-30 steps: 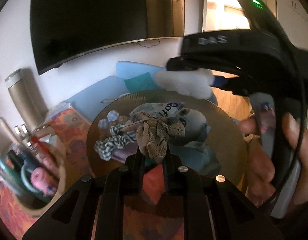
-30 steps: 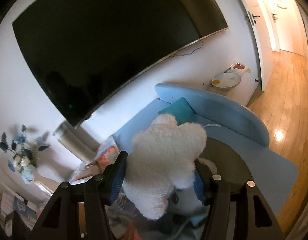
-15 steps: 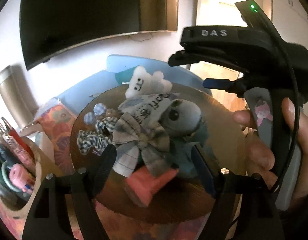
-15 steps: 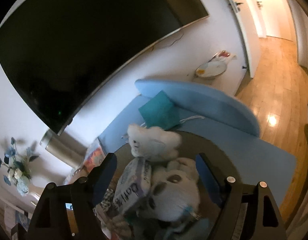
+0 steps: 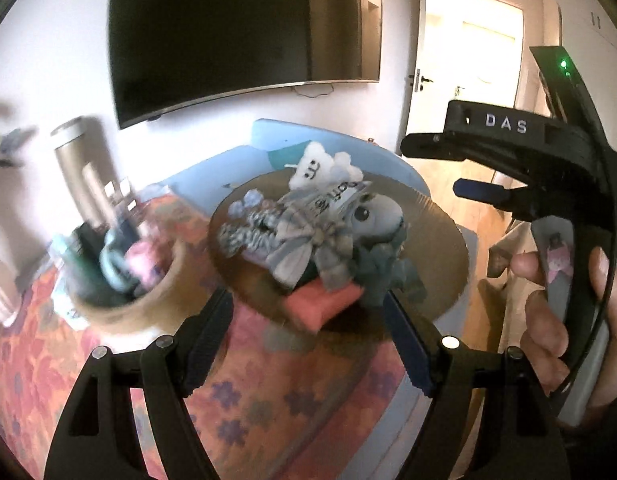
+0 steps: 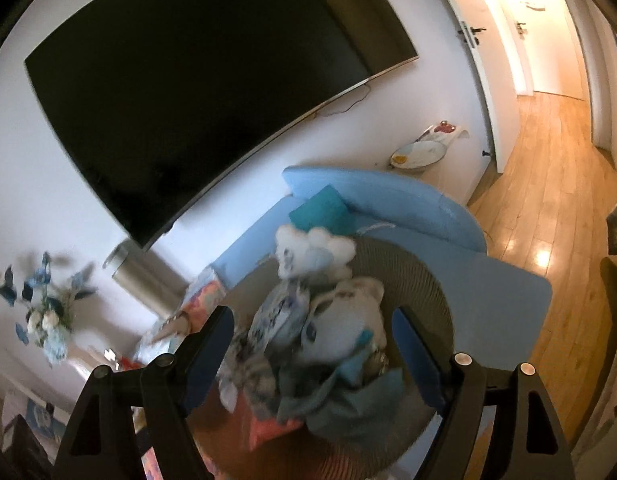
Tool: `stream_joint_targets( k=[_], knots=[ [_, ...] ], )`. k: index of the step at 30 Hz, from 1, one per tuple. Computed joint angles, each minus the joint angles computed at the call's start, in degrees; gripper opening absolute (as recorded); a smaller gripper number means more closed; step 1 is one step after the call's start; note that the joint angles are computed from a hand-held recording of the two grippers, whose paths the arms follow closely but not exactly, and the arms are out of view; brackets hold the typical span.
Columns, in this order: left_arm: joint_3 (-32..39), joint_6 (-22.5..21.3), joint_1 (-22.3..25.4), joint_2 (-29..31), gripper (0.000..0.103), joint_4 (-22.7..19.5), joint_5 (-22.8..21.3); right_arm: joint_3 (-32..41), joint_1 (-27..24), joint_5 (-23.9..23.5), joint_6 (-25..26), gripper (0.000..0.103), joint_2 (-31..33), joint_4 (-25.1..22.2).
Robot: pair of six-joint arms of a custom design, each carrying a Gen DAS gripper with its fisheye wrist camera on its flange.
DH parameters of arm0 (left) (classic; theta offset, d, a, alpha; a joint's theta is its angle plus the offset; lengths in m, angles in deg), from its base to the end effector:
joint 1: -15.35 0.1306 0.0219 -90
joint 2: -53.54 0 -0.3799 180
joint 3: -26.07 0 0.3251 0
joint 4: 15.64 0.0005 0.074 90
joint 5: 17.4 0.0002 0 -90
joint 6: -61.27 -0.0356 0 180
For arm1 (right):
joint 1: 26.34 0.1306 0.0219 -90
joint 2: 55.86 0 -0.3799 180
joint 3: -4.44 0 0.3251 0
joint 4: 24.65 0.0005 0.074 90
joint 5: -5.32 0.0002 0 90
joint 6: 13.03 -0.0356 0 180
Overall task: Organize soft objects
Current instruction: 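Bring both tools back over the bedspread toward the white packet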
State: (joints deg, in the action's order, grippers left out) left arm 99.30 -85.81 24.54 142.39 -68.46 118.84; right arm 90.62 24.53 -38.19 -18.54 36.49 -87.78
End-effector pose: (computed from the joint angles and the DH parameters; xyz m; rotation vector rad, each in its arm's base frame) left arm 0.3629 0.0322 0.3311 1.1210 2.0568 -0.5917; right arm 0.2699 0.2901 0.3830 1.0251 2.0289 0.1147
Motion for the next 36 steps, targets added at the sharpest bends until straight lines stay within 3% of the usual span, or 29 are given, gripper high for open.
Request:
stream_joint_targets(
  k=[9,19,29,33,36],
  knots=[
    [2.43,-6.62,9.10,0.99,0.076,-5.51,3.54,9.02,4.73,0.58,1.39,0.080,7.01,-2.70],
    [8.75,-8.72,18.57,7.20,0.076,-8.08,3.73,27.43,7.68,-0.95,13.17,0.080,20.71,-2.77],
    [21.71,-1.10,25.72,19.47,0.076,-8.52,2.26,48.44,8.76,-6.16,26.68,0.080,35.69,-2.98],
    [26.28,4.23,27.70,23.95,0.076,-5.23,0.79,60.30,8.87,-7.63,30.04,0.080,42.98,-7.55],
    [29.58,10.49,28.10,27.88,0.076,-2.07,-3.72,71.54,8.54,-8.86,31.92,0.080,49.32,-12.63]
  ],
)
